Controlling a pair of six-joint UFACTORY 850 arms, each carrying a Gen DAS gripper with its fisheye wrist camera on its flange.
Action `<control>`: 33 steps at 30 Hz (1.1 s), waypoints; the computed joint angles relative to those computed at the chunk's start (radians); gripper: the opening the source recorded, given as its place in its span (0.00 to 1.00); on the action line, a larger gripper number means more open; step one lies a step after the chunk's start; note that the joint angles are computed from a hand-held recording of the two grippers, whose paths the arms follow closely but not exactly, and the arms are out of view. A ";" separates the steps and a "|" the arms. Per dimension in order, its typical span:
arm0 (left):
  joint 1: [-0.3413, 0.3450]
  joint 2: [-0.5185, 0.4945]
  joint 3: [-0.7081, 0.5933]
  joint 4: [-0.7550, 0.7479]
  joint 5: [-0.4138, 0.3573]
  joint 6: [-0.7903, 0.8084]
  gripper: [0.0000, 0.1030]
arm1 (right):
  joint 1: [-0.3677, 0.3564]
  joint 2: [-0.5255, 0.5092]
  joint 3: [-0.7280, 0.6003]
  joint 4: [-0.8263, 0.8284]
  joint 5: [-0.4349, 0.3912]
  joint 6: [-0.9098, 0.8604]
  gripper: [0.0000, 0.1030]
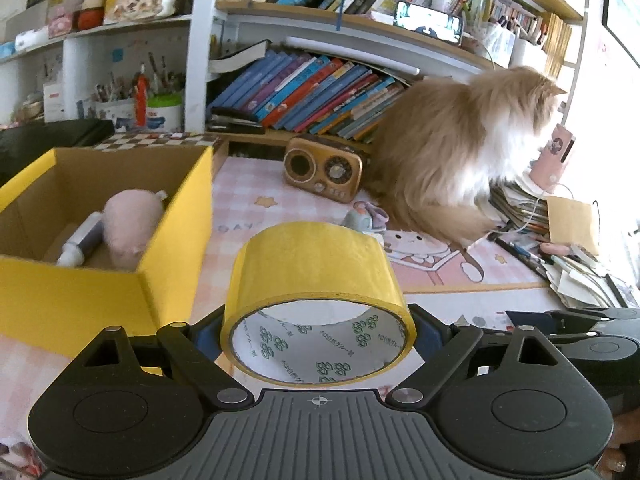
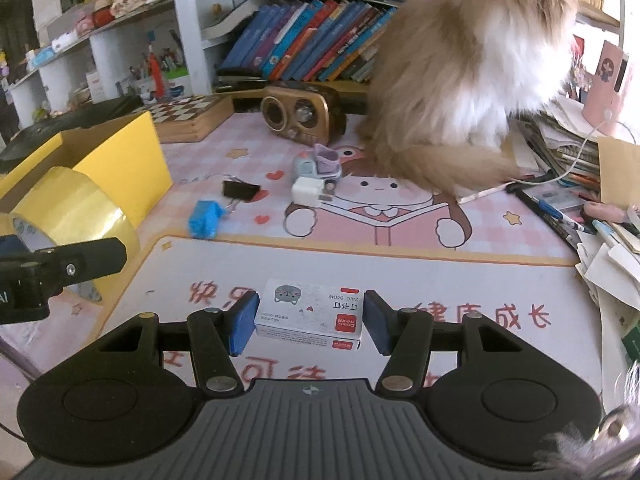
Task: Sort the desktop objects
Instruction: 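Lift the tape roll and white box and carry both toward the yellow box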
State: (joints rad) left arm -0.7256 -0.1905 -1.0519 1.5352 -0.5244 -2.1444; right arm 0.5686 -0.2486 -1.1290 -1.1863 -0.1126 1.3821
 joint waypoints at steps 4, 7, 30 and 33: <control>-0.009 0.060 0.067 0.025 -0.001 -0.035 0.89 | 0.041 0.026 0.025 -0.075 -0.031 0.096 0.52; -0.017 0.110 0.120 0.028 -0.002 -0.048 0.89 | 0.074 0.043 0.041 -0.064 -0.054 0.105 0.52; -0.096 0.500 0.468 -0.116 -0.104 -0.004 0.89 | 0.354 0.086 0.089 -0.027 -0.176 0.232 0.52; -0.103 0.528 0.490 -0.133 -0.122 -0.009 0.89 | 0.373 0.076 0.075 -0.006 -0.173 0.204 0.52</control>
